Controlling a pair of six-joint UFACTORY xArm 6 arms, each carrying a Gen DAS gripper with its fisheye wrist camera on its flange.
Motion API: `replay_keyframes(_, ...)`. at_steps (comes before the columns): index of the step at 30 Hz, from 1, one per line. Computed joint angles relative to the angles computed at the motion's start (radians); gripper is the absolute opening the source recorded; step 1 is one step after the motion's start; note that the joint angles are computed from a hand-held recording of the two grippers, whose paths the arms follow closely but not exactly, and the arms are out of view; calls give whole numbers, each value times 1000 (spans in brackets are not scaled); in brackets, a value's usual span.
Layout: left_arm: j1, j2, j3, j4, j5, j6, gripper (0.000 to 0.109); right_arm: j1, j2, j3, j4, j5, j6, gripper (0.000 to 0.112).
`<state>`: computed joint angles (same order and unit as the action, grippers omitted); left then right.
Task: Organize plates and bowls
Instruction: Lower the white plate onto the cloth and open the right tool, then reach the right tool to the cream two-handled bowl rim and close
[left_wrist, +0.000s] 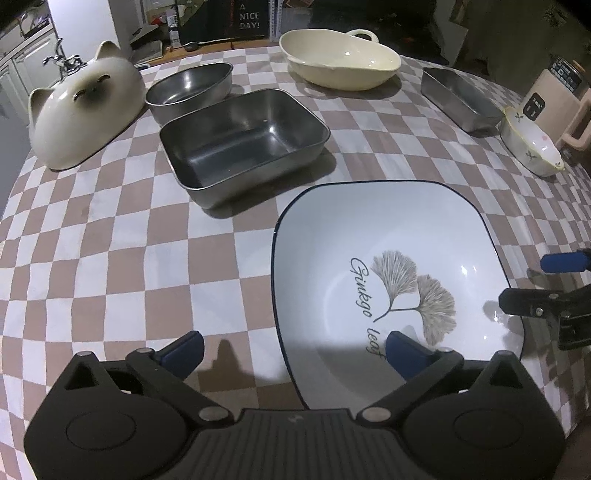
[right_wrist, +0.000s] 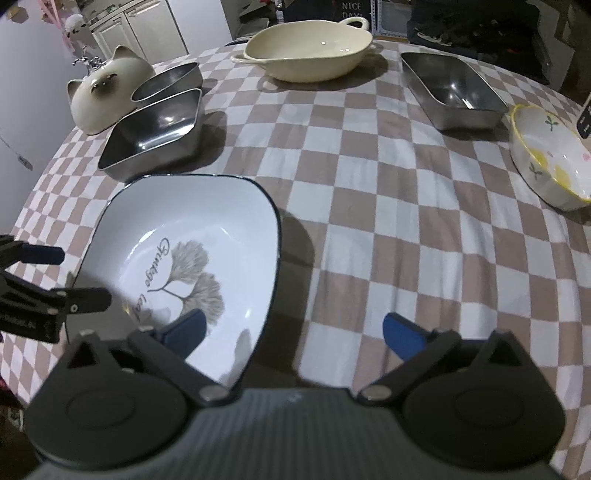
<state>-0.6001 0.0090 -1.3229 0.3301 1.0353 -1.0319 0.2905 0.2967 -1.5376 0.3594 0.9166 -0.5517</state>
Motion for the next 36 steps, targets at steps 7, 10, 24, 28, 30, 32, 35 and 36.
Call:
replay_keyframes(7,-18,-7,-22,73,12,-57,103,-14,-30,23,32,-29,-31,103)
replay_keyframes(10,-31,7,-64,134,43,-72,103,-21,-50,43,57,-91,-29,103)
replay_keyframes(24,-39,125,-284,469,41,-360,103,-33,-24,2,439,-408,-251,103)
replay_keyframes(28,-14,160,-305,506,-25,-488,103,-23,32,-67,606,-492,-398,103)
replay_keyframes(30,5,173,-306,517,-68,-572,103,-23,71,-118,617,-491,-410,103)
replay_keyframes(32,32,190,-307,520,-123,-658,103,-22,123,-188,589,-482,-373,103)
replay_keyframes(35,70,214,-306,541,-208,-799,103,-15,204,-294,543,-484,-311,103)
replay_keyframes(36,79,227,-315,553,-224,-838,103,-13,238,-341,520,-480,-288,103)
